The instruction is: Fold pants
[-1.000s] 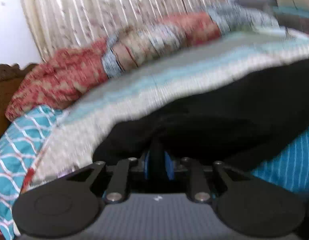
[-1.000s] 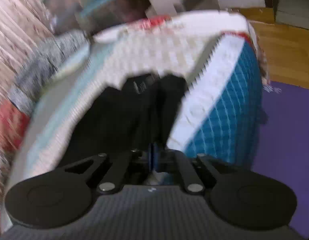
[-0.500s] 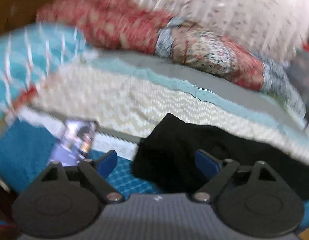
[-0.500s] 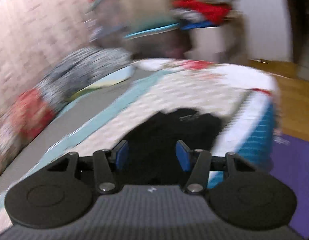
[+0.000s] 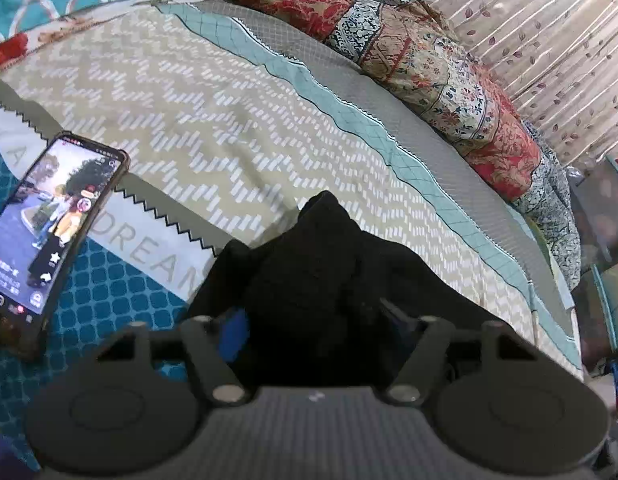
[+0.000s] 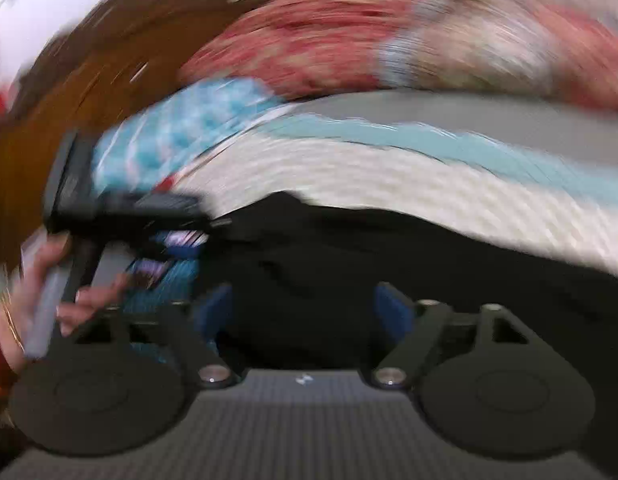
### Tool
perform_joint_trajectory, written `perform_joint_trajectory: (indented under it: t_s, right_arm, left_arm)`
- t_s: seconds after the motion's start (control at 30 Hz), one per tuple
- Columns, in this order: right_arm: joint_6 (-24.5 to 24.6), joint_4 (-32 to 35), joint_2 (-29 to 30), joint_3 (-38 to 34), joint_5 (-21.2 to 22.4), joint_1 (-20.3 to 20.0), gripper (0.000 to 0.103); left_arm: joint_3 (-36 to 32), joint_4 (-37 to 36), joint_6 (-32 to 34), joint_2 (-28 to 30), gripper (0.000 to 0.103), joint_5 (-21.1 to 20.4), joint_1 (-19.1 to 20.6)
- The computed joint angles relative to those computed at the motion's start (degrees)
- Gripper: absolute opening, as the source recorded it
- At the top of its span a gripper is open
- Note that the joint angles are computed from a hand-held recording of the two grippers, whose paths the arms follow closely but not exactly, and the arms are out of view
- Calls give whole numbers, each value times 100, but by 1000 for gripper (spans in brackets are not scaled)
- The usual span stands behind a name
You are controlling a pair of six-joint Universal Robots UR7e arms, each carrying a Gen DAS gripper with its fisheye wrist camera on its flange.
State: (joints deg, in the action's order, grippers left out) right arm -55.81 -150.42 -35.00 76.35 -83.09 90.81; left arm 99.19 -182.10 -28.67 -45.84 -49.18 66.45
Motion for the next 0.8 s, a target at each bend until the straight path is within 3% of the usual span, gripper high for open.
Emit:
perform_joint_trajectory:
  t_s: [0.07,0.13,0.2,0.23,0.3,0.33,0.4,0.47,0.53,0.6,0.67,0.8]
  right_arm:
    - [-591,-32,297,-212,-218,148,87]
    - [-720,156,609,-535,-563,281,85]
    - [-700,156,820,-797,-707,308,48]
    - [-664,-205,880,-777,-818,353,9]
    - [-739,-1404,826,-392,-592,334,10]
    - [-1071,-2004,790,-189,-322,318,10]
    - [-2221,-3204,784,295,-5,281,10]
    - [-3306,-4208,946,651,151,190,11]
    - [-3929,-4294,1041,848,-109,135,11]
    - [-4231,-4089,1044,965,-413,71,12]
    - [-4226,-3840,945,1134,-720,49,16]
    - [-3865,-3767,852,1198,-826,104,16]
  left_arm:
    - [6,-85,45,-20,46,-115,38]
    - [49,-352,228,-22,41,-109,6]
    - [76,-776,596,12,39,-57,-79]
    - [156,-1242,947,37,39,-42,-147]
    - [279,-2111,1570,113,39,-123,-239]
    - [345,-2569,1882,173,39,-154,-279]
    - [416,-3195,2238,322,39,-75,-322]
    - [454,-3380,2264,450,41,181,-308]
    - [556,-2879,1678,419,42,372,-194]
    - [709,-2303,967,320,42,384,-73]
    - [843,-2252,785,311,43,449,-65]
    - [875,-2089,861,314,50,840,-220]
